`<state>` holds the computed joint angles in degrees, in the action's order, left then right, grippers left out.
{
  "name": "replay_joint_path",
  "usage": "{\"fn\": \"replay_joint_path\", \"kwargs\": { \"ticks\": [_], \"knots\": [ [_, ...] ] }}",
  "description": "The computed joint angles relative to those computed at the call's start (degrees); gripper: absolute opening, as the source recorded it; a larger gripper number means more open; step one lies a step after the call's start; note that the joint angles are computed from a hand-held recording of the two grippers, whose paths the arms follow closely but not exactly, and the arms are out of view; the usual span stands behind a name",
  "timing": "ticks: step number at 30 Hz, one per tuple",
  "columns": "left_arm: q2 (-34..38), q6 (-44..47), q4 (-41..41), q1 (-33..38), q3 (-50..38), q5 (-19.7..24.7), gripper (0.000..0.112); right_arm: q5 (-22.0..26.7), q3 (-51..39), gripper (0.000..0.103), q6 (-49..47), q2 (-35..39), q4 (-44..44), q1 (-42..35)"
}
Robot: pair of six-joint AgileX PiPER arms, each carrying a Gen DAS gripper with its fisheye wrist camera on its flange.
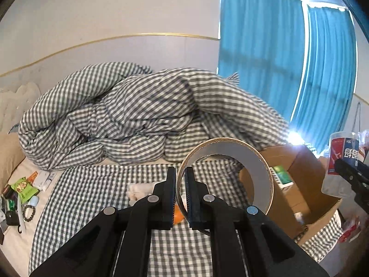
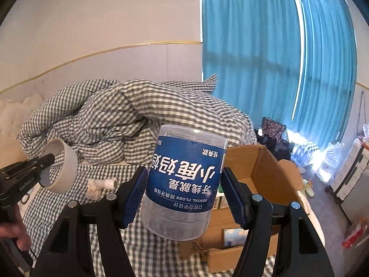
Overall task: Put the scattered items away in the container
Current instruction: 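Carry the floss jar and tape roll to the box and release both inside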
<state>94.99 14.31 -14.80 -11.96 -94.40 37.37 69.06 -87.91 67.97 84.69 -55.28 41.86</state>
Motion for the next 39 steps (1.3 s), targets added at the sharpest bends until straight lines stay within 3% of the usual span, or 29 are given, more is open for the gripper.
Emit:
{"fn": "replay_joint_path", "kwargs": {
  "ticks": [6, 17, 21, 23, 24, 26, 39],
  "knots": [
    [0.46, -3.22, 3.09, -3.98, -0.81, -0.29, 0.008, -1.77, 4.77, 0.065, -0.97, -2.69, 1.07, -5.72],
    [8.20, -9.73, 8.97, -11.44, -9.20, 1.90, 0.008, -10.92, 13.50, 0.066, -4.84, -6.27, 5.39, -22.26],
    [10.48, -11.47, 10.41, -13.89, -11.62, 2.68, 0.008, -12.75, 16.57, 0.066, -4.51, -7.47, 4.77, -25.03],
    [11.54, -11.70, 10.48, -15.02, -12.94, 3.50, 0.008, -13.27, 17.94, 0.074, -3.77, -8.11, 3.38, -25.90],
    [11.87, -12.08, 10.82, -15.51, -13.34, 3.60, 0.008, -13.29, 18.30, 0.086, -3.37, -8.20, 2.81, -26.06],
    [12.51, -12.90, 11.82, -16.66, -14.26, 3.80, 0.008, -14.61, 20.12, 0.089, -2.19, -9.77, 1.54, -26.70],
    [17.23, -14.20, 13.19, -24.01, -21.48, 6.45, 0.008, -10.03, 25.46, 0.096, 1.50, -18.30, -1.19, -27.10]
  ]
}}
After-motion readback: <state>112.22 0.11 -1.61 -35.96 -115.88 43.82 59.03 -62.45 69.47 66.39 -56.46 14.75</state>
